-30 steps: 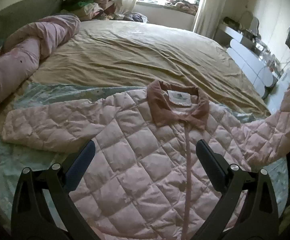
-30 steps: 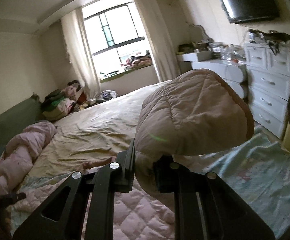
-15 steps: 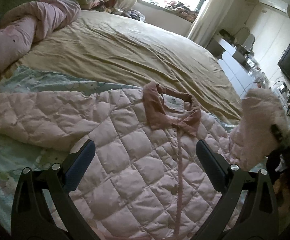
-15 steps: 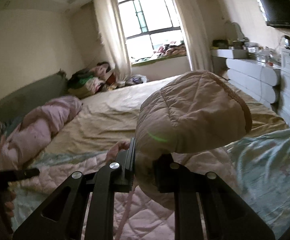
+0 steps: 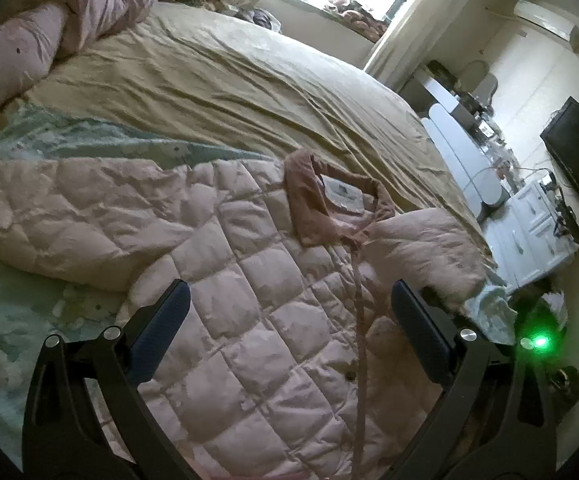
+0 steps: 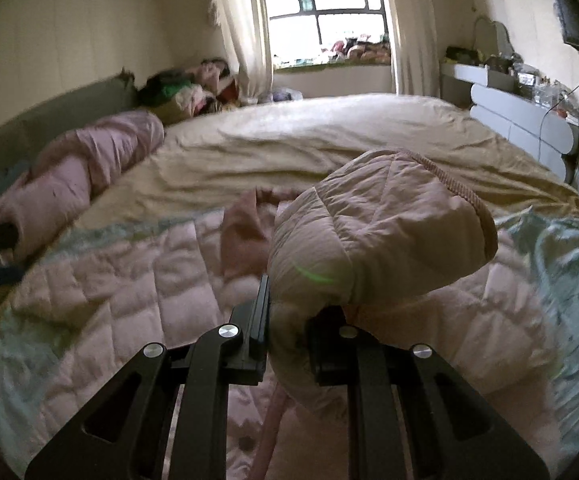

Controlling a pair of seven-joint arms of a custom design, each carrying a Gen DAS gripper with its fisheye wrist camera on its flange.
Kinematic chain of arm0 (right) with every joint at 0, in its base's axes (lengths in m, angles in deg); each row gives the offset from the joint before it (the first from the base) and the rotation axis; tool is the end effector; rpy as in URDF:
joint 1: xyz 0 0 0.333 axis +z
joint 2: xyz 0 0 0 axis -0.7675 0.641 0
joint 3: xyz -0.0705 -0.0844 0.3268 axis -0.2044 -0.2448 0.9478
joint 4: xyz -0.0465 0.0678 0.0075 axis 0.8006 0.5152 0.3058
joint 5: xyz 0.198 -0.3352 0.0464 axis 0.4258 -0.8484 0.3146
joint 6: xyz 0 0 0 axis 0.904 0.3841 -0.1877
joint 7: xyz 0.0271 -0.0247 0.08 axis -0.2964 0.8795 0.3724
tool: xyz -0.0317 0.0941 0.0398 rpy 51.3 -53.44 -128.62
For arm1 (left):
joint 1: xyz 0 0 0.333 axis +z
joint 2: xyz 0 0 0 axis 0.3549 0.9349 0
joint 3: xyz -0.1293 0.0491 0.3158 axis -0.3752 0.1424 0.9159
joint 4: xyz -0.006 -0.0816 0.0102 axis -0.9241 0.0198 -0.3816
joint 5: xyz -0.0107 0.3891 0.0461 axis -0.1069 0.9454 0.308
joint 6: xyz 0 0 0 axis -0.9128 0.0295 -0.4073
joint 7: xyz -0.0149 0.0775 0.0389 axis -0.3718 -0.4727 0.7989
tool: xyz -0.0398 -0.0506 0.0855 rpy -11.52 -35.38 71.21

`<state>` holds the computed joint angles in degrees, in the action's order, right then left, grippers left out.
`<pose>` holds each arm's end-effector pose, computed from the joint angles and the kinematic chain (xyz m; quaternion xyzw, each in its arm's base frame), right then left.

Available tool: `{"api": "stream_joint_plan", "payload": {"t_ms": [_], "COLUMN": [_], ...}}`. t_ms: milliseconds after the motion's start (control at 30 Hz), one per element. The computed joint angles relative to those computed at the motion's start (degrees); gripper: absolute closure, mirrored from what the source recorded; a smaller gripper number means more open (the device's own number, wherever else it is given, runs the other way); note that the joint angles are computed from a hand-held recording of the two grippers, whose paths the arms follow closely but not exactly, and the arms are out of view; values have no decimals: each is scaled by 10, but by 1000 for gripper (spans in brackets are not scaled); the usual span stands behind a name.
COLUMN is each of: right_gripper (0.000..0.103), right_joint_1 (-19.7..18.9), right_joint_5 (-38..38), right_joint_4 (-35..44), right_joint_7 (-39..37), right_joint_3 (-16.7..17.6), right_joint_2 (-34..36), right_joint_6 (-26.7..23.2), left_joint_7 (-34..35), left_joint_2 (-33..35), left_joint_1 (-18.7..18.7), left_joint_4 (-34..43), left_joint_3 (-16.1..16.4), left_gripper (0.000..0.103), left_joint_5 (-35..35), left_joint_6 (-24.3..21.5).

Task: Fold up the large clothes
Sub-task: 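Carry the sleeve across the jacket front and open the right gripper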

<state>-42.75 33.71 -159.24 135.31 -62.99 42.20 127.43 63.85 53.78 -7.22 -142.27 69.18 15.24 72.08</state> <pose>0.7021 0.1968 0.5156 -0.6819 0.5893 -0.2026 0.3829 0.6628 -0.3920 0.5212 -0.7285 0.5732 -0.3620 0.0981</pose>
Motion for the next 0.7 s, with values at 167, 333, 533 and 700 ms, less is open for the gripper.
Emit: {"api": "stream_joint_plan", "payload": {"t_ms": [167, 333, 533, 700], "right_gripper": [83, 45, 46, 60], "right_joint_1": [22, -39, -163, -190], "right_joint_5": [-29, 61, 305, 347], "right_joint_4": [-15, -53, -104, -84], "right_joint_7": [16, -26, -147, -263], "right_joint_3": [-15, 51, 191, 248], "right_joint_2": [8, -8, -30, -24], "right_joint_6": [-4, -7, 66, 67], "left_joint_7": [26, 60, 102, 146], "left_joint_2": [12, 27, 51, 49], "left_joint_1": [10, 17, 33, 58], "left_joint_4": [4, 7, 17, 0], "left_joint_3": [-13, -29, -55, -86], "left_gripper": [9, 9, 9, 9], "left_joint_5": [-24, -58, -118, -202], "left_joint_6": [6, 24, 33, 73]}}
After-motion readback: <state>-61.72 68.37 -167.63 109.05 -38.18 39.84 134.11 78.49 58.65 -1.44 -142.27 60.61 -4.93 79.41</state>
